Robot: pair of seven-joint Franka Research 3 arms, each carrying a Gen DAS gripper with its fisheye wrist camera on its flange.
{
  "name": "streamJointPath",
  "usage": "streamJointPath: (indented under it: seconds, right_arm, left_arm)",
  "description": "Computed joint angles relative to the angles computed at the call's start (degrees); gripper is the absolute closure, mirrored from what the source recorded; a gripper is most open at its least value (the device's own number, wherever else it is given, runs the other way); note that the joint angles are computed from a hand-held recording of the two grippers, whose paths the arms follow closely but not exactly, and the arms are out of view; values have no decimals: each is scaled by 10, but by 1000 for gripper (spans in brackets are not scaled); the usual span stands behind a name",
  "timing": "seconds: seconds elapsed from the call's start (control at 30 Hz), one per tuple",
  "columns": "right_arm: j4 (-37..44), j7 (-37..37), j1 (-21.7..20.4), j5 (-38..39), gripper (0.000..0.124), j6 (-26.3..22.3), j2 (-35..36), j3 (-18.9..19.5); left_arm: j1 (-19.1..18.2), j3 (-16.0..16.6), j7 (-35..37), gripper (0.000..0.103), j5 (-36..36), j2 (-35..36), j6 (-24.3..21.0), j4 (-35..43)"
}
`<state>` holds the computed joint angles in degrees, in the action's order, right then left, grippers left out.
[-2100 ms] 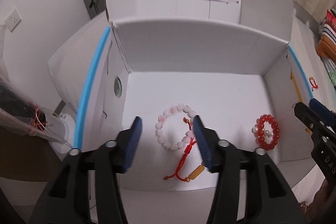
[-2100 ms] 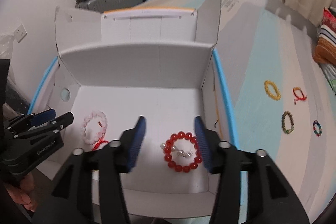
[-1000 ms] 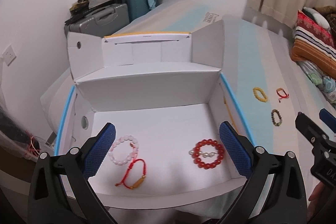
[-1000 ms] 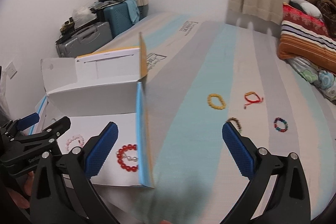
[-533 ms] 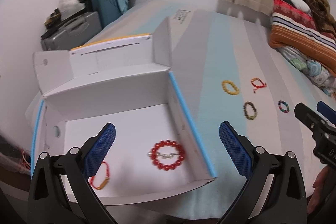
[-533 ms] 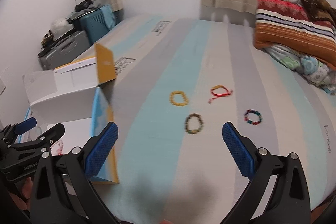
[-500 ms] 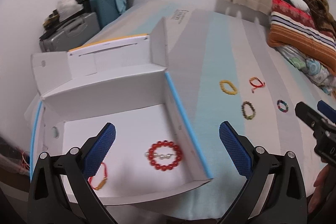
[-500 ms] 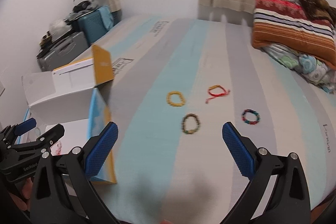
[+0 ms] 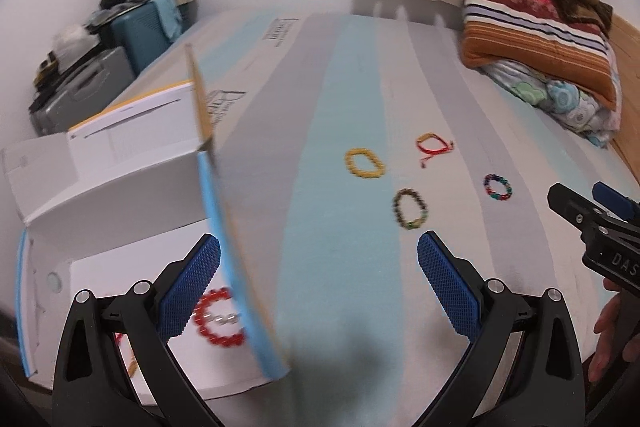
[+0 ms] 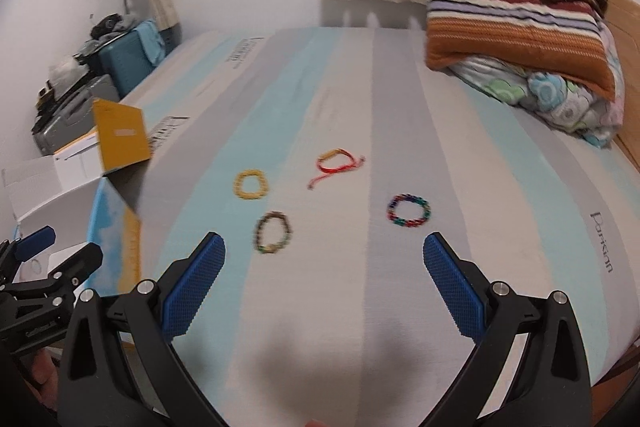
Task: Organize jewelry
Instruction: 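Move both tools out of the box over the bed toward the remaining bracelets, then grasp the brown-and-green beaded bracelet with the left tool while the right tool grasps the multicolour bracelet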
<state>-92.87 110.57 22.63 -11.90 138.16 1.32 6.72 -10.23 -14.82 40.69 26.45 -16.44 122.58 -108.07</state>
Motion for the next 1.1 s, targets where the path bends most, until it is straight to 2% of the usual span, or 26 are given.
streamJointPath:
  seconds: [0.4,0.73,1.1]
  right_arm:
    - [25,-18,-20,2,28,-3,58,-28]
    - [103,-62,-25,23,28,-18,164,-58]
    - [223,-100,-27,52,28,-61,279,-81]
  left_arm:
    - [-19,3,4,6,9,111,41,55]
    - [-25,23,-8,7,12,192,112,71]
    - [-42,38,22,6,10,290,116,142]
